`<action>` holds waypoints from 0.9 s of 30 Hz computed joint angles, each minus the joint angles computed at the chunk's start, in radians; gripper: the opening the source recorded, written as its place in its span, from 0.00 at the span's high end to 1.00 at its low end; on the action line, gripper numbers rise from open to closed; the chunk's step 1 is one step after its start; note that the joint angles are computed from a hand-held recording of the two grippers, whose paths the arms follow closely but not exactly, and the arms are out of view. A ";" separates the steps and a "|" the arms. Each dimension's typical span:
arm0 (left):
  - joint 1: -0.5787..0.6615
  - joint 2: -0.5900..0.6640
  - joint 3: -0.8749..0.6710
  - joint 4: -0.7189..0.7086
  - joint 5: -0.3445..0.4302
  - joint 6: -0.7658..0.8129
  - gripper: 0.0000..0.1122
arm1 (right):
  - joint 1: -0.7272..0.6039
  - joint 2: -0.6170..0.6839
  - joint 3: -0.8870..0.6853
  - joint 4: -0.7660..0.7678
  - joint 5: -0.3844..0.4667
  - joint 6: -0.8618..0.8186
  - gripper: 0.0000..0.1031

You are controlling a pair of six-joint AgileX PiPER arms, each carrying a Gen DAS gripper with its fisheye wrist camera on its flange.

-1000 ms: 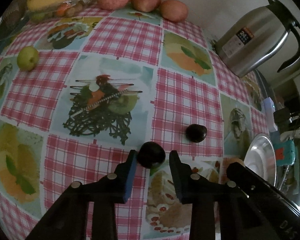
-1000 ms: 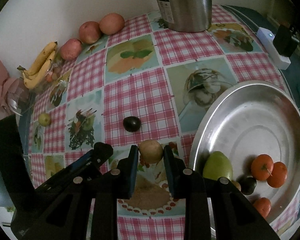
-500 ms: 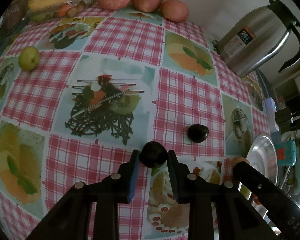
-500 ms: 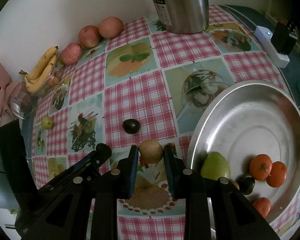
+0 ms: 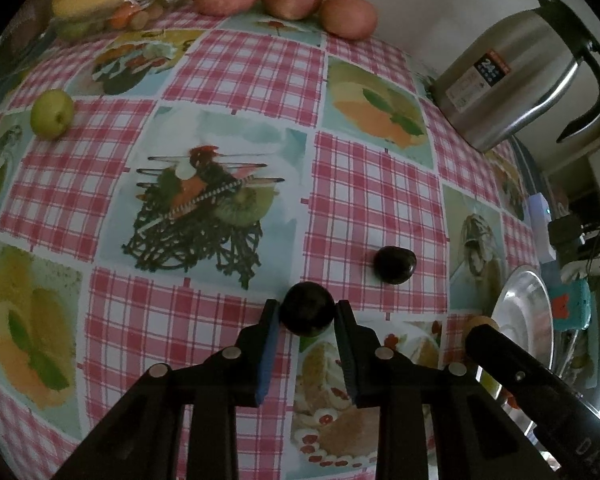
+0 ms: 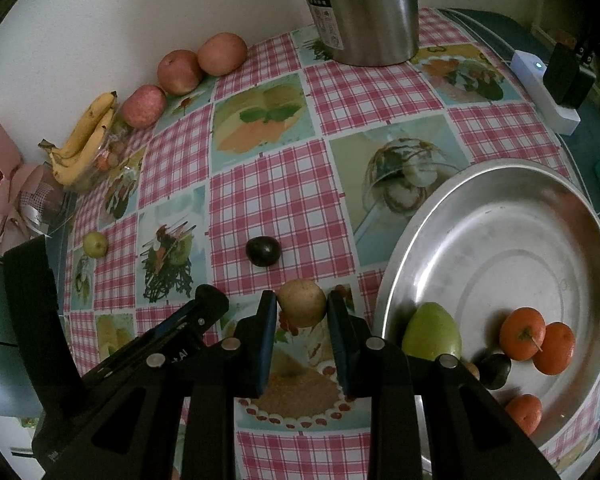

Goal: Organize fruits
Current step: 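Carry the plum and kiwi over the steel plate with both tools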

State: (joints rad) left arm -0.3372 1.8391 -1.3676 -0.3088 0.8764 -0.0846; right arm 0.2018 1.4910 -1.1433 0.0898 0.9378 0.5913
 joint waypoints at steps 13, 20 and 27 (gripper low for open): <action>0.019 -0.044 0.003 -0.059 0.012 0.039 0.74 | -0.004 -0.012 0.006 -0.005 0.001 0.011 0.74; -0.014 -0.089 -0.009 -0.059 0.017 0.045 0.74 | -0.067 -0.061 0.023 -0.044 0.031 0.035 0.74; -0.086 -0.109 -0.022 -0.047 0.016 0.043 0.74 | -0.177 -0.125 0.081 -0.040 0.037 0.030 0.74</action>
State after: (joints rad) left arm -0.4229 1.7300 -1.3893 -0.3559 0.8925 -0.0419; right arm 0.0253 1.3661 -1.0625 0.0499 0.9750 0.6218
